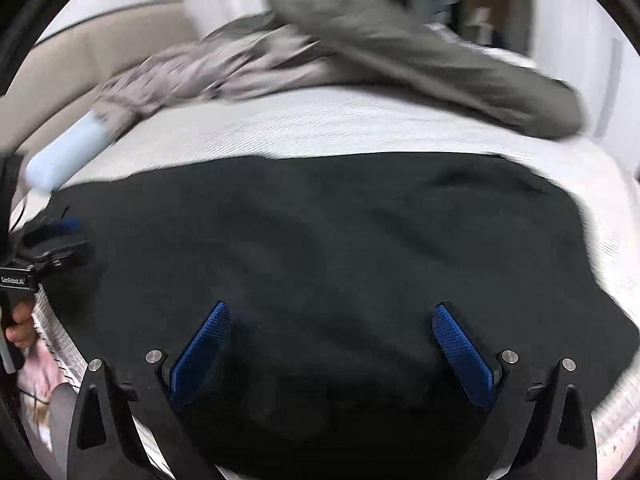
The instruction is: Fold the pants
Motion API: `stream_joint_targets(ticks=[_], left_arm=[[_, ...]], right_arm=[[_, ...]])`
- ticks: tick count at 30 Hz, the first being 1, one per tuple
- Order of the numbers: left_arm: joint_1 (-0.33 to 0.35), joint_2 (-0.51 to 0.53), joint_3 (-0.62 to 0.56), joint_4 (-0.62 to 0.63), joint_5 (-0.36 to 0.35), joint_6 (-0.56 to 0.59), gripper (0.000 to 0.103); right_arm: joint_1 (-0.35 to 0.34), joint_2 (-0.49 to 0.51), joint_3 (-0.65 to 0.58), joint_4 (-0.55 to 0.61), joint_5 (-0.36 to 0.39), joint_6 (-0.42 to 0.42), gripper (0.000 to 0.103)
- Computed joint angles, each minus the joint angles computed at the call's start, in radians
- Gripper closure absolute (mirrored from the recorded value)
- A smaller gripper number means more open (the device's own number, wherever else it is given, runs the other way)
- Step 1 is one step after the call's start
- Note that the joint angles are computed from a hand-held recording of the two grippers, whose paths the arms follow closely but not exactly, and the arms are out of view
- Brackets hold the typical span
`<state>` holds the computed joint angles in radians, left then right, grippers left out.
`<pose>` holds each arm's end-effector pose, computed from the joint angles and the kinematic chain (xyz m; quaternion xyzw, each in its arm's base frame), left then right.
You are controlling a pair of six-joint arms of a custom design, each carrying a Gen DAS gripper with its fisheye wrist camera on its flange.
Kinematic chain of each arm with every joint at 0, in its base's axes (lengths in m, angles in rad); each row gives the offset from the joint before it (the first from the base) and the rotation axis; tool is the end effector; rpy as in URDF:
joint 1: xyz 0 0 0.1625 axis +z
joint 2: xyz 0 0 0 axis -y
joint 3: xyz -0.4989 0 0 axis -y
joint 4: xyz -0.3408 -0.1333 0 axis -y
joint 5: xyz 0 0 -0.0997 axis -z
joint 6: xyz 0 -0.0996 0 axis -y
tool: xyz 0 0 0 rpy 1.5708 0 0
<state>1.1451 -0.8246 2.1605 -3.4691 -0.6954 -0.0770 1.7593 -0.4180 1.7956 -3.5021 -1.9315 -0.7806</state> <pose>-0.0304 -0.5751 0.1966 0.0351 0.8774 -0.3447 0.3319 0.2192 -0.6252 0.0037 0.3974 -0.8602 0.2069 0.2435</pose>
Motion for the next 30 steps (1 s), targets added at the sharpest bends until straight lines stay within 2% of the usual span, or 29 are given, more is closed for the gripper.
stream_joint_targets(ticks=[1, 3, 4, 6, 7, 8, 9, 11, 12, 13, 15, 17, 19, 20, 21, 23, 24, 26, 28, 29, 30], left_arm=[[0.007, 0.004, -0.029, 0.074, 0.008, -0.022, 0.001], [0.026, 0.004, -0.072, 0.212, 0.045, -0.081, 0.001], [0.037, 0.001, -0.073, 0.235, 0.063, -0.099, 0.001], [0.057, -0.016, -0.038, 0.170, 0.059, -0.068, 0.001], [0.065, -0.029, -0.012, 0.129, 0.068, -0.055, 0.001], [0.071, -0.042, 0.008, 0.117, 0.097, -0.063, 0.001], [0.081, -0.058, 0.030, 0.095, 0.114, -0.063, 0.001], [0.100, -0.085, 0.058, 0.062, 0.115, -0.066, 0.001], [0.108, -0.098, 0.069, 0.043, 0.107, -0.067, 0.001], [0.111, -0.108, 0.077, 0.035, 0.103, -0.064, 0.001], [0.099, -0.116, 0.074, 0.067, 0.124, -0.086, 0.001], [0.082, -0.112, 0.072, 0.062, 0.124, -0.090, 0.001], [0.066, -0.100, 0.057, 0.050, 0.089, -0.061, 0.001], [0.059, -0.087, 0.045, 0.045, 0.085, -0.046, 0.001], [0.048, -0.067, 0.023, 0.049, 0.087, -0.031, 0.001], [0.042, -0.034, -0.035, 0.083, 0.075, 0.002, 0.001], [0.040, -0.020, -0.062, 0.116, 0.071, 0.001, 0.001], [0.032, 0.004, -0.108, 0.176, 0.064, -0.005, 0.001], [0.033, 0.023, -0.136, 0.201, 0.061, 0.003, 0.001], [0.038, 0.028, -0.152, 0.222, 0.062, 0.000, 0.001], [0.044, 0.032, -0.163, 0.238, 0.060, -0.011, 0.001]], right_arm=[[0.012, 0.024, -0.032, 0.033, -0.008, -0.013, 0.000], [0.029, 0.078, -0.100, 0.048, -0.073, -0.080, 0.000], [0.031, 0.096, -0.123, 0.039, -0.099, -0.116, 0.000], [0.001, 0.057, -0.088, 0.007, -0.089, -0.156, 0.001], [-0.018, 0.023, -0.048, -0.054, -0.117, -0.184, 0.001], [-0.037, 0.014, -0.051, -0.133, -0.160, -0.221, 0.001], [-0.060, 0.000, -0.053, -0.171, -0.170, -0.236, 0.001], [-0.089, -0.011, -0.076, -0.268, -0.236, -0.259, 0.001], [-0.100, -0.020, -0.091, -0.291, -0.267, -0.253, 0.000], [-0.110, -0.039, -0.085, -0.273, -0.257, -0.219, 0.000], [-0.124, -0.089, -0.060, -0.179, -0.210, -0.095, 0.000], [-0.098, -0.087, -0.041, -0.214, -0.237, -0.081, 0.000], [-0.075, -0.095, -0.002, -0.212, -0.193, -0.074, 0.000], [-0.056, -0.082, 0.010, -0.251, -0.199, -0.090, 0.000], [-0.032, -0.057, 0.006, -0.302, -0.220, -0.119, 0.000], [0.020, -0.016, -0.021, -0.325, -0.294, -0.159, 0.000], [0.036, -0.005, -0.029, -0.335, -0.304, -0.184, 0.000], [0.072, 0.019, -0.032, -0.383, -0.316, -0.268, 0.000], [0.098, 0.068, -0.087, -0.482, -0.388, -0.400, 0.000], [0.102, 0.071, -0.098, -0.506, -0.397, -0.409, 0.000], [0.096, 0.052, -0.075, -0.489, -0.365, -0.376, 0.000]])
